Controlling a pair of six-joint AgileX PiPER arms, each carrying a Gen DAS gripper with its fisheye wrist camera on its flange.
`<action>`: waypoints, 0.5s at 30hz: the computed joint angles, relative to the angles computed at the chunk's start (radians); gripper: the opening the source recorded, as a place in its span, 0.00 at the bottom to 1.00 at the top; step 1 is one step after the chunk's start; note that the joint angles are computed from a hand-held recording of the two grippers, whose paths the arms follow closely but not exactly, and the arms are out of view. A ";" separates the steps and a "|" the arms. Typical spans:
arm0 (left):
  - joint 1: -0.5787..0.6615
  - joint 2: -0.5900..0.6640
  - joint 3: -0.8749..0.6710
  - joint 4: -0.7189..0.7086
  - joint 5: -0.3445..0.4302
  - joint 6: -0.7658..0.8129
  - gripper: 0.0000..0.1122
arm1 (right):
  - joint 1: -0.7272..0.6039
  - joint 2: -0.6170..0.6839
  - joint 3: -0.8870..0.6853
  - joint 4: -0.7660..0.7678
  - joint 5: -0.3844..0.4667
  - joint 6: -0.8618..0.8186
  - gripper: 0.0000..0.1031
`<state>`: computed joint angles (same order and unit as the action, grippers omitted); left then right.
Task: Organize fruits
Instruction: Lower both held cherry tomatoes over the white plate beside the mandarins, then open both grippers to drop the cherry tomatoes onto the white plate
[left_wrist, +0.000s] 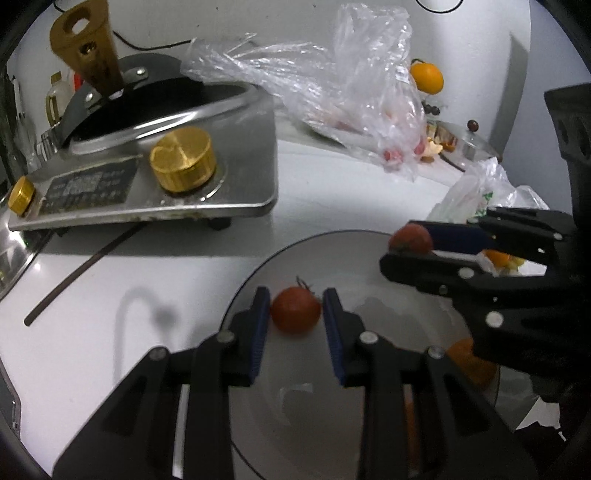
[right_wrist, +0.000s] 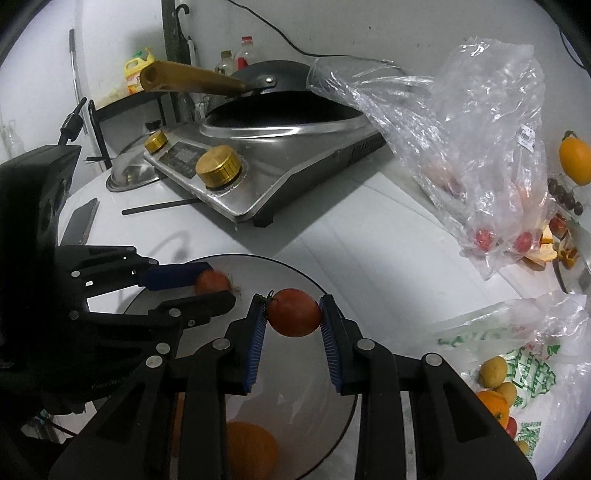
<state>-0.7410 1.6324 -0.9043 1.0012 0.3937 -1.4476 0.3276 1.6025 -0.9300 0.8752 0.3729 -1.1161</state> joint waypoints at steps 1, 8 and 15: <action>0.001 -0.001 0.002 -0.004 -0.003 0.000 0.31 | 0.005 0.006 -0.004 -0.009 -0.002 0.011 0.31; 0.010 -0.053 0.038 0.001 -0.039 -0.034 0.35 | 0.037 0.038 -0.037 -0.104 -0.009 0.116 0.31; -0.004 -0.130 0.086 0.032 -0.002 -0.068 0.36 | 0.067 0.079 -0.076 -0.185 0.005 0.223 0.31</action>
